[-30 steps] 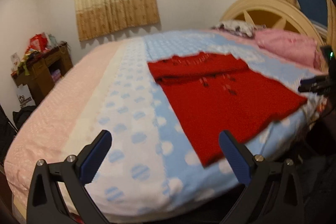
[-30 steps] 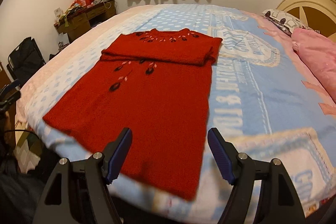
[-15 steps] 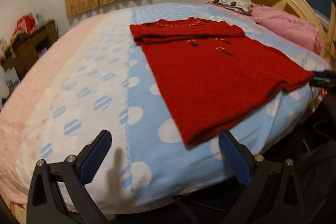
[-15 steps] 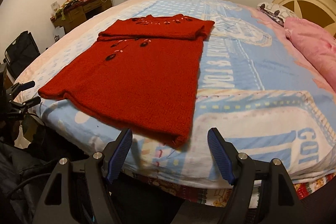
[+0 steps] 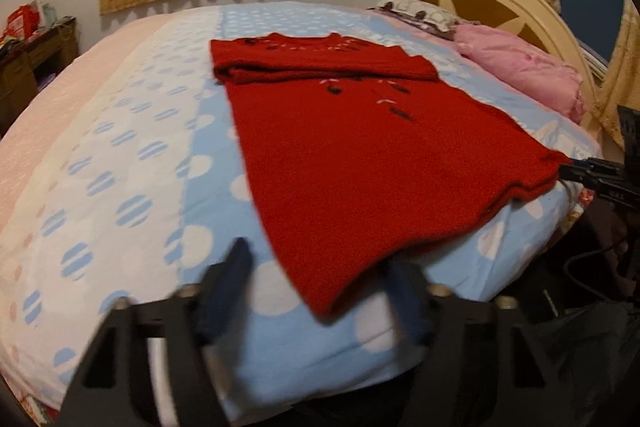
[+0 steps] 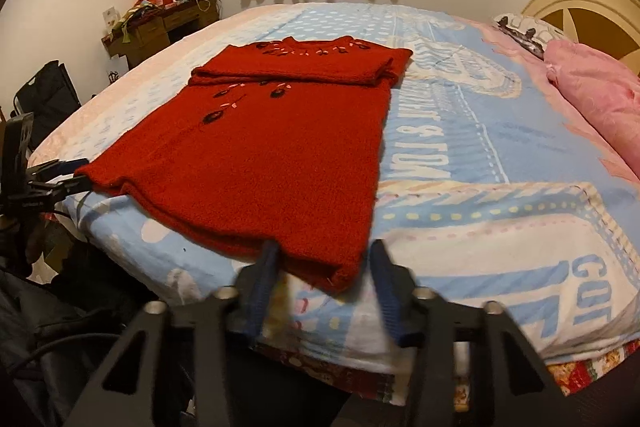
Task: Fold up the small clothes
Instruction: 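Grasp the sweater hem with the left gripper while the right gripper grasps it too, then lift the hem with both grippers, fold it toward the collar, and release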
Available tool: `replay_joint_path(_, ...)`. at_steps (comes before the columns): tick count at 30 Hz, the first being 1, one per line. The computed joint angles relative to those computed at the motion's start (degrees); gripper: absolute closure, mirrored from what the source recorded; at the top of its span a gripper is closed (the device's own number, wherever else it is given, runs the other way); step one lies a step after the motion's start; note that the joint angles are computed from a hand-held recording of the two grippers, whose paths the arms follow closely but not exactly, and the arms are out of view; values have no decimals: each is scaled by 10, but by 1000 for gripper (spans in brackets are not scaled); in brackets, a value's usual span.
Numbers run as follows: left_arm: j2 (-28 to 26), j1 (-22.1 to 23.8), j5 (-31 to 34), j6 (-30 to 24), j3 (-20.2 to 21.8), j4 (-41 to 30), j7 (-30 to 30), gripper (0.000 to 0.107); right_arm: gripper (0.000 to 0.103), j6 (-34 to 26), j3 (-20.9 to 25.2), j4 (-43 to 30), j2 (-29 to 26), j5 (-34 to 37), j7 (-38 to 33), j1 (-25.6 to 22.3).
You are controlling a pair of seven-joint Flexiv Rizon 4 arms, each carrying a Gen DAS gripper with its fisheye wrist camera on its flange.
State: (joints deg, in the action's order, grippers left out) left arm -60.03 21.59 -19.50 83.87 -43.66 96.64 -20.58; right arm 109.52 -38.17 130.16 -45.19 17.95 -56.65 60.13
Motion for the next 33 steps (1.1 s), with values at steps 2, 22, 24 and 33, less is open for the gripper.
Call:
replay_joint_path(2, 0, 11, 7, -2, -14, 9, 15, 87, 88, 6, -17, 1, -10, 7, -3, 19)
replay_joint_path(22, -16, 12, -78, -109, -81, -97, -3, 93, 93, 75, 18, -49, 45, 82, -78, -46)
replay_joint_path(24, -16, -3, -92, -104, -76, -113, 5, 94, 93, 69, 7, -60, 46, 87, -86, -44)
replay_joint_path(33, -9, -83, -138, -149, -15, -225, 30, 94, 93, 28, 11, -128, 61, 38, -101, -108)
